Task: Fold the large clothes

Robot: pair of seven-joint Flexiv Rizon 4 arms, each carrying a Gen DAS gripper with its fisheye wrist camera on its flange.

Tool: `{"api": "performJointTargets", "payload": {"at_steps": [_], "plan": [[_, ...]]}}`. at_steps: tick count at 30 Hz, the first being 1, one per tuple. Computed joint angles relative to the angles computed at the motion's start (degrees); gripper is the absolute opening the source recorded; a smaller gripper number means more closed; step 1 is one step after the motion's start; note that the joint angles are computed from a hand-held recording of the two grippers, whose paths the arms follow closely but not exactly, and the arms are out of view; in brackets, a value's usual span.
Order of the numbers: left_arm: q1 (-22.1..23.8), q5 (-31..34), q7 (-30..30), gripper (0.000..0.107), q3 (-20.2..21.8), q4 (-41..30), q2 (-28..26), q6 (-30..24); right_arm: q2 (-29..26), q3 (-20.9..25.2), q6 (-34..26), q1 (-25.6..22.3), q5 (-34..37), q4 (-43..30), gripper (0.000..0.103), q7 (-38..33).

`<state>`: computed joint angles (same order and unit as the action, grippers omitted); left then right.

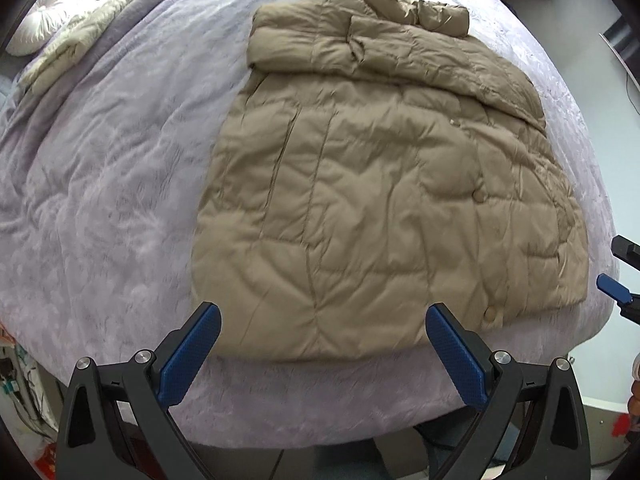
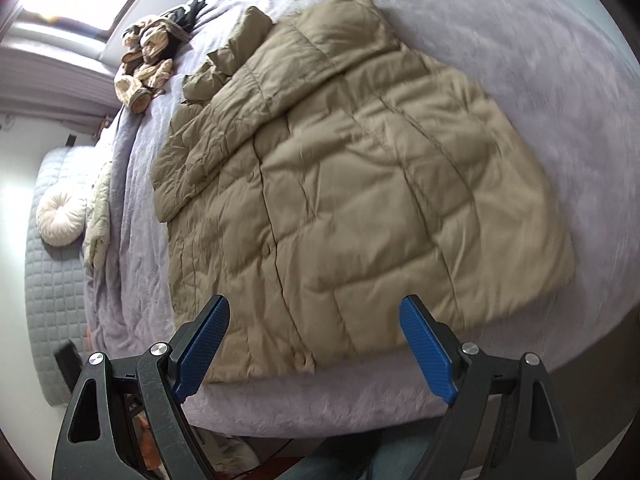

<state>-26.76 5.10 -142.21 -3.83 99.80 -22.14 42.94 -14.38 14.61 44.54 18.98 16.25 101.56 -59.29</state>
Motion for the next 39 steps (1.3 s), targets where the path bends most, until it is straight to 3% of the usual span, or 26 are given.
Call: {"api": "performJointTargets", "payload": {"at_steps": [9,19,25,29,38,39], "plan": [[0.96,-4.42,-6.87,0.102,-0.33,11.63,4.45,8.96,1.43,0.14,-2.62,-1.09,4.02,1.55,0.089,0.88],[1.81,-19.09,-10.92,0.102,-5.03,23.55,2.38,30.54,1.79,-1.26,-6.3,-4.86,11.02,4.17,0.089,-1.63],[10.32,-32.06,-1.33,0.102,-18.42,28.52,-3.36,45.64,1.42,-1.76,-5.06,-7.45,16.58,7.12,0.089,-1.58],[17.32,-31.76,-0.11,0.102,-26.44,28.19,-9.04,52.62,0.5,-1.88,-1.7,-9.01,21.38,8.35,0.089,-1.65],[18.35,-26.33,-2.12,0.102,-24.67,23.67,-12.66,52.03,-4.43,-0.68,6.17,-10.99,28.27,7.89,0.089,-1.99],[18.34,-26.16,-2.47,0.098,-24.57,23.42,-12.85,52.66,-5.04,-0.29,7.64,-11.28,29.63,7.76,0.09,-2.09]]}}
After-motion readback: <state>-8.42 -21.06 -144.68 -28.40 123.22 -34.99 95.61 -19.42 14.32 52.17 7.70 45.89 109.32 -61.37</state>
